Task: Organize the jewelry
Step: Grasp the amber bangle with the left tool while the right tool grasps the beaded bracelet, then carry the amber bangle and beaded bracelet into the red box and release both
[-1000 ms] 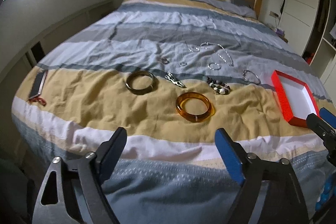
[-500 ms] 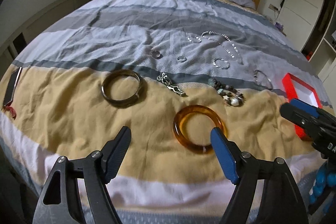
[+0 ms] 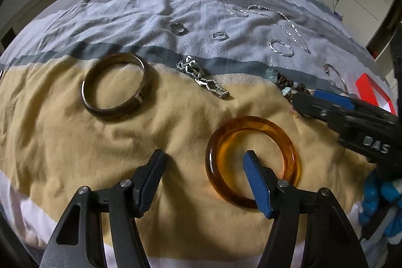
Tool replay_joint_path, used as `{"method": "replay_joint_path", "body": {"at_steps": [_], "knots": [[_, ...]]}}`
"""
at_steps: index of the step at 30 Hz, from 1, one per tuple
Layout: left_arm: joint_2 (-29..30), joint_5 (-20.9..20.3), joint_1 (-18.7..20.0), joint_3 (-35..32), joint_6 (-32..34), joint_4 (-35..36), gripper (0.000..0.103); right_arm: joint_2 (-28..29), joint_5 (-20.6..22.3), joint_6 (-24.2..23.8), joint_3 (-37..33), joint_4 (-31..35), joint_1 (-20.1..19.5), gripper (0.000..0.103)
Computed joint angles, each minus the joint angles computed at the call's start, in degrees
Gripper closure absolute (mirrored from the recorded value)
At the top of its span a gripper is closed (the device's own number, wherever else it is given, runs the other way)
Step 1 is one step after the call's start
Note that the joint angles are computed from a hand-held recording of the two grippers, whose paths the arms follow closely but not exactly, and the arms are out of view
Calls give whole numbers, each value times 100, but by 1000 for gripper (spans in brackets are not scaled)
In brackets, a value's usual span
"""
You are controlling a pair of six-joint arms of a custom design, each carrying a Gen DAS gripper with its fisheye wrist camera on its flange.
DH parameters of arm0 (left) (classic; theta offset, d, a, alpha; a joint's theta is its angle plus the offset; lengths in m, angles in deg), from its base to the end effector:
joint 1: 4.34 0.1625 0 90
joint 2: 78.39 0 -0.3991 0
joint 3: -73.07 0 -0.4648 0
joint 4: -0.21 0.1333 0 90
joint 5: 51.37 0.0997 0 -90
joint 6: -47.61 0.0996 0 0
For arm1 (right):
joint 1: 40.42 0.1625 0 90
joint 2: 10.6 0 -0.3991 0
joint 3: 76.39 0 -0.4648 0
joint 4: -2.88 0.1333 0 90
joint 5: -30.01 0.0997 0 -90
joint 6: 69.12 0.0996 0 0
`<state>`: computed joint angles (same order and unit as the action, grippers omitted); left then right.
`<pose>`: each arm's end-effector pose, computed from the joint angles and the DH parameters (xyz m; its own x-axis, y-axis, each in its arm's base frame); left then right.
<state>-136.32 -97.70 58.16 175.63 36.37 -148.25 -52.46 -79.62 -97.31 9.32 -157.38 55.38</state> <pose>-0.1240 -0.6758 0.1280 -0.7914 0.0161 -0.6110 0.2998 0.8813 -0.3651 0.1765 -0.7495 0.0671 -0.7965 -0.3738 0.4753 -0.5296 0.8106 -0.2499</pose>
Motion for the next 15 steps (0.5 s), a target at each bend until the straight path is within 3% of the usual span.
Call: {"method": "replay_joint_path", "body": {"at_steps": [6, 8, 11, 15], "knots": [[159, 186, -34, -49, 213, -60, 45, 284, -156, -151, -282, 57, -9, 47], [192, 250, -62, -50, 319, -94, 53, 314, -264, -285, -260, -46, 10, 66], [260, 361, -109, -53, 462, -149, 65, 253, -271, -216, -192, -68, -26, 83], [278, 477, -187, -8, 578, -167, 87, 85, -212, -129, -32, -2, -43, 85]]}}
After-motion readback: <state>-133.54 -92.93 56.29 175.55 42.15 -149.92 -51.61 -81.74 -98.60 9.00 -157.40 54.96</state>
